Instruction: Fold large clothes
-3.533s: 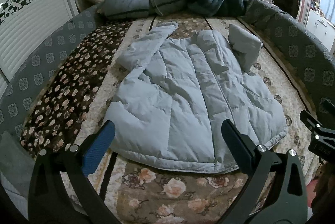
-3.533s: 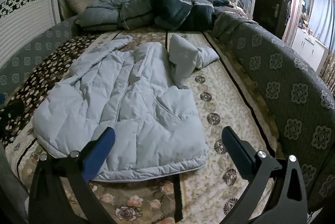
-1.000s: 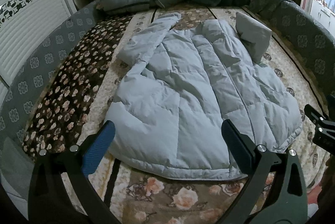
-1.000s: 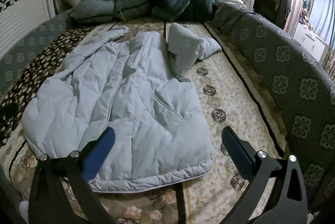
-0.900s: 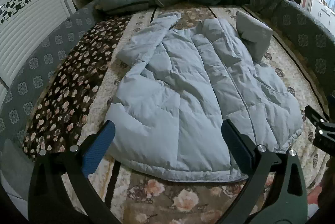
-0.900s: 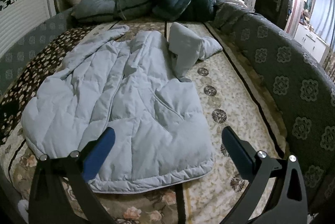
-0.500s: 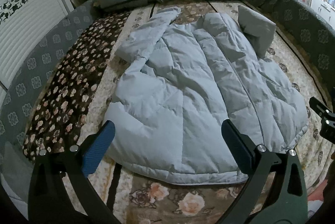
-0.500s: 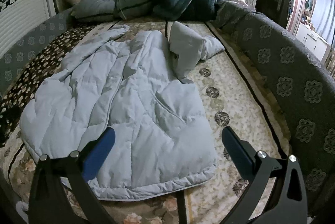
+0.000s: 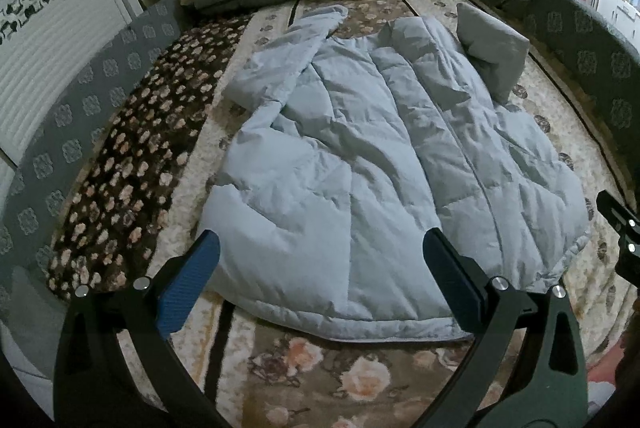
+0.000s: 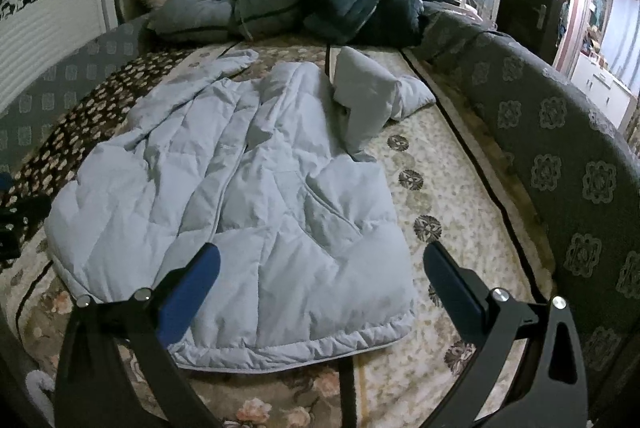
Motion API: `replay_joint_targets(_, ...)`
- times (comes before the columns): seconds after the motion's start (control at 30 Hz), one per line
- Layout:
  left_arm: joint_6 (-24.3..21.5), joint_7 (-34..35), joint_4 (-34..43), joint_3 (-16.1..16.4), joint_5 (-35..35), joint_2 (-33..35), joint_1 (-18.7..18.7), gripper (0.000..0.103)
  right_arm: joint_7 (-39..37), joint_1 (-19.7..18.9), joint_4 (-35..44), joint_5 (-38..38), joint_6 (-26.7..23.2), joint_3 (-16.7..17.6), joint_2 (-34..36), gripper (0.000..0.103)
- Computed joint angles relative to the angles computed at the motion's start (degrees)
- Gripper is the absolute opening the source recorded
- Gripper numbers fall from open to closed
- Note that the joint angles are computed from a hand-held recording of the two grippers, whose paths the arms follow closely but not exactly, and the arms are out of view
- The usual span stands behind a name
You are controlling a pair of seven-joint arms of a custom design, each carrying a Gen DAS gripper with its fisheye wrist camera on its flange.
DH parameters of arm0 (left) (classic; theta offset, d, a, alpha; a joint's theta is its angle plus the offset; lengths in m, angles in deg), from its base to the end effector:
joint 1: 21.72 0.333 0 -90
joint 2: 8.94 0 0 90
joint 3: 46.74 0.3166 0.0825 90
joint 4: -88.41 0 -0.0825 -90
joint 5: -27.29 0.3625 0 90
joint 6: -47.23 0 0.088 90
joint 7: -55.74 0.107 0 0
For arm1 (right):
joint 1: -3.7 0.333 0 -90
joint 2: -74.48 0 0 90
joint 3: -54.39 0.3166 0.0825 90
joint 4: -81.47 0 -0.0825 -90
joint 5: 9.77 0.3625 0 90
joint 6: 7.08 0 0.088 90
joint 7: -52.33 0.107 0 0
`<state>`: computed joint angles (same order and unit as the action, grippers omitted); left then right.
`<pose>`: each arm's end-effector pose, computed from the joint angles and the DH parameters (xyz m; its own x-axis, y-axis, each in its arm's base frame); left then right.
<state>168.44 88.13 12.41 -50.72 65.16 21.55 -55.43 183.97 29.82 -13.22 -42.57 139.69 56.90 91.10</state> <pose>0.5920 -0.4070 0.4680 0.1347 -0.9772 -0.1639 -0.8283 -0.0202 -0.5600 0.5860 0.3251 0.5198 0.1262 -0.9900 0.0625 -0.7268 -0.1352 -0.6734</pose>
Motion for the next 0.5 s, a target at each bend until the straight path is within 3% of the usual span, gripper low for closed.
replay_joint_targets(0.23,-4.54,0.58,3.52,0.08,-1.16,1.81,-0.61,0.100,-1.59,-1.69,-1.97,3.56,1.81,0.68,-0.95,0.101)
replay_joint_targets(0.5,-5.21,-0.25,3.14,0.26,-1.06,1.43,-0.64,0.100,-1.66,-1.81,-3.20,3.92,2.75,0.48,-1.47,0.101)
